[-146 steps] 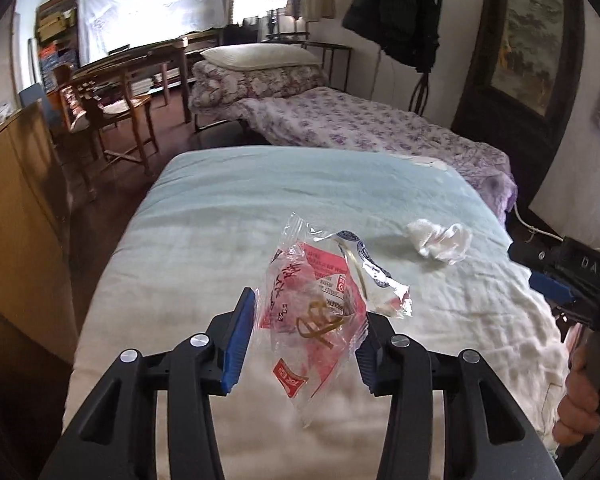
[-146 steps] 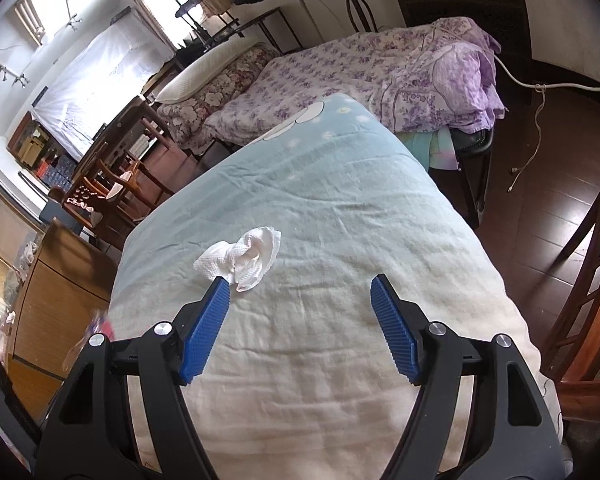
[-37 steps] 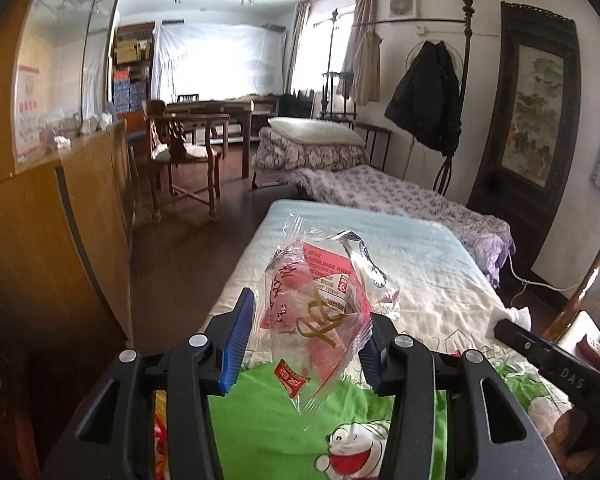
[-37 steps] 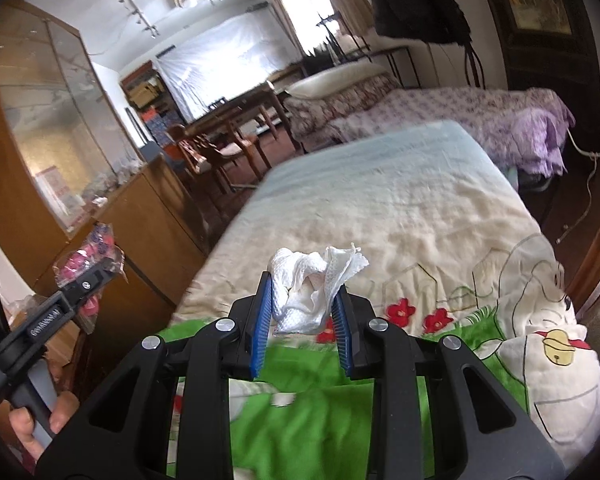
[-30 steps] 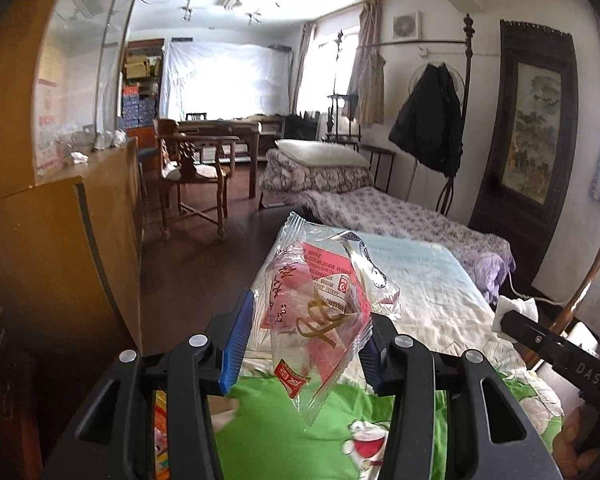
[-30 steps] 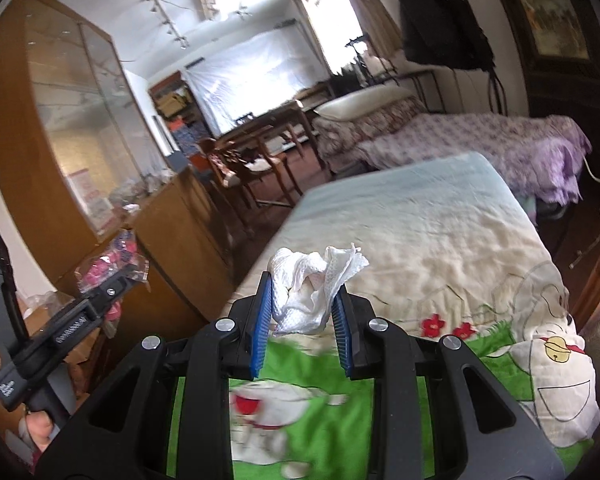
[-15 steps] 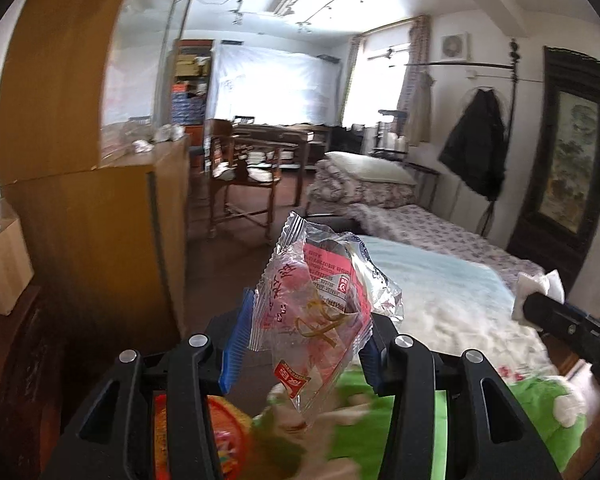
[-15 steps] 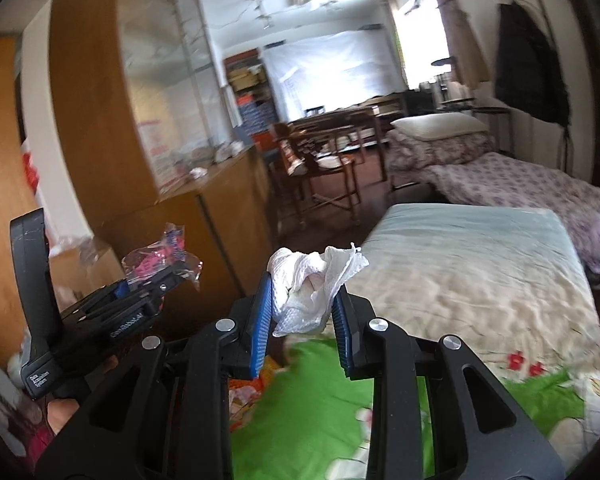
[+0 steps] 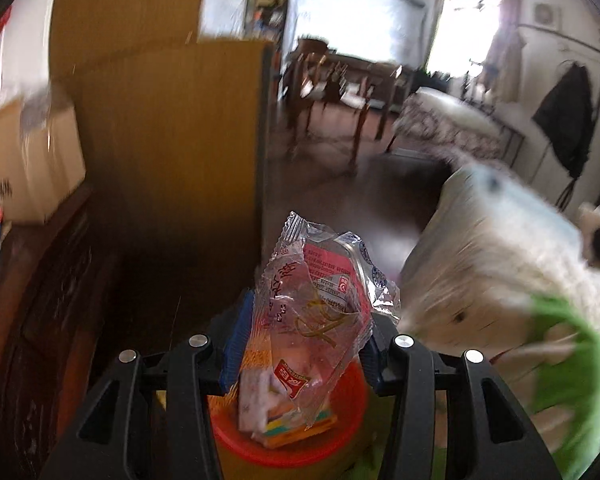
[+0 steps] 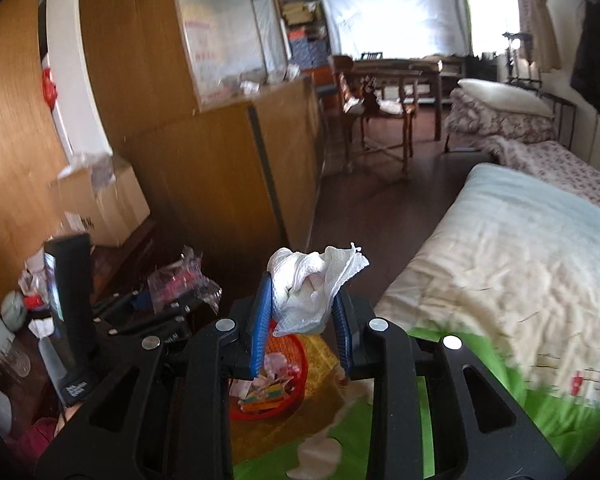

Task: Collect trash
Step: 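Carry the wrapper and tissue to the wastebasket and open the left gripper over it, then open the right gripper to drop the tissue into the wastebasket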

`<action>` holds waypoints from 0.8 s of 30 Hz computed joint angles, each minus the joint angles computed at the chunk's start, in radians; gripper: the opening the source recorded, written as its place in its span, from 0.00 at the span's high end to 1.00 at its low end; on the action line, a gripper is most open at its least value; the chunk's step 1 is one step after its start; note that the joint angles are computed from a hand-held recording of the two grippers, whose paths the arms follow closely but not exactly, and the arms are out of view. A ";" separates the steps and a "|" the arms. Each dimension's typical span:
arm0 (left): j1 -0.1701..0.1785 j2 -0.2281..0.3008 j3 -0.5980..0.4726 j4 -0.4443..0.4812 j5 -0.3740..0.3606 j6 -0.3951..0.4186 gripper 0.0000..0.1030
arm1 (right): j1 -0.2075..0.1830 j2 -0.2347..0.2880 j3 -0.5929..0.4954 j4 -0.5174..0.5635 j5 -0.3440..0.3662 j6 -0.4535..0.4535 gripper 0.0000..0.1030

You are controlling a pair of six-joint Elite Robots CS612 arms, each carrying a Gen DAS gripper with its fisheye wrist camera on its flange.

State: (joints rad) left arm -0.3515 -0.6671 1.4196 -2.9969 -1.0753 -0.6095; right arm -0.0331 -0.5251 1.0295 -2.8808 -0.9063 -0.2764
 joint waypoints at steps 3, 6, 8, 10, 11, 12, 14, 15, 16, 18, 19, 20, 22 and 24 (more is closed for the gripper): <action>0.019 0.022 -0.014 0.068 -0.040 -0.041 0.53 | 0.015 0.022 -0.035 0.059 -0.020 -0.023 0.70; 0.035 0.042 -0.030 0.118 -0.078 -0.055 0.50 | 0.022 0.047 -0.073 0.114 -0.028 -0.035 0.70; 0.041 0.049 -0.036 0.143 -0.094 -0.067 0.35 | 0.023 0.060 -0.095 0.159 -0.030 -0.037 0.70; 0.042 0.052 -0.041 0.170 -0.088 -0.087 0.27 | 0.020 0.070 -0.115 0.194 -0.009 -0.028 0.70; 0.044 0.056 -0.046 0.181 -0.083 -0.088 0.23 | 0.019 0.075 -0.123 0.198 -0.004 -0.026 0.70; 0.043 0.054 -0.046 0.200 -0.070 -0.091 0.19 | 0.018 0.074 -0.122 0.206 -0.001 -0.028 0.70; 0.039 0.050 -0.040 0.220 -0.040 -0.092 0.15 | 0.020 0.079 -0.126 0.211 -0.006 -0.039 0.70; 0.037 0.045 -0.032 0.220 -0.023 -0.090 0.15 | 0.020 0.078 -0.120 0.203 -0.005 -0.045 0.70; 0.035 0.037 -0.014 0.208 -0.015 -0.087 0.14 | 0.020 0.078 -0.118 0.195 -0.003 -0.047 0.70; 0.030 0.024 0.010 0.188 -0.009 -0.075 0.14 | 0.021 0.076 -0.109 0.170 -0.003 -0.051 0.70; 0.028 0.019 0.018 0.182 -0.005 -0.069 0.13 | 0.021 0.078 -0.111 0.168 -0.005 -0.051 0.70; 0.024 0.007 0.041 0.173 0.009 -0.063 0.12 | 0.022 0.080 -0.115 0.173 -0.006 -0.052 0.70; 0.020 -0.005 0.066 0.169 0.032 -0.063 0.11 | 0.022 0.079 -0.116 0.185 -0.006 -0.056 0.70; 0.016 -0.022 0.092 0.181 0.057 -0.079 0.09 | 0.022 0.078 -0.120 0.207 -0.005 -0.068 0.70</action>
State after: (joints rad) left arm -0.3359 -0.6888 1.5114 -2.8163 -1.0181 -0.6883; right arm -0.0115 -0.4473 0.9100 -2.6740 -0.9112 -0.3440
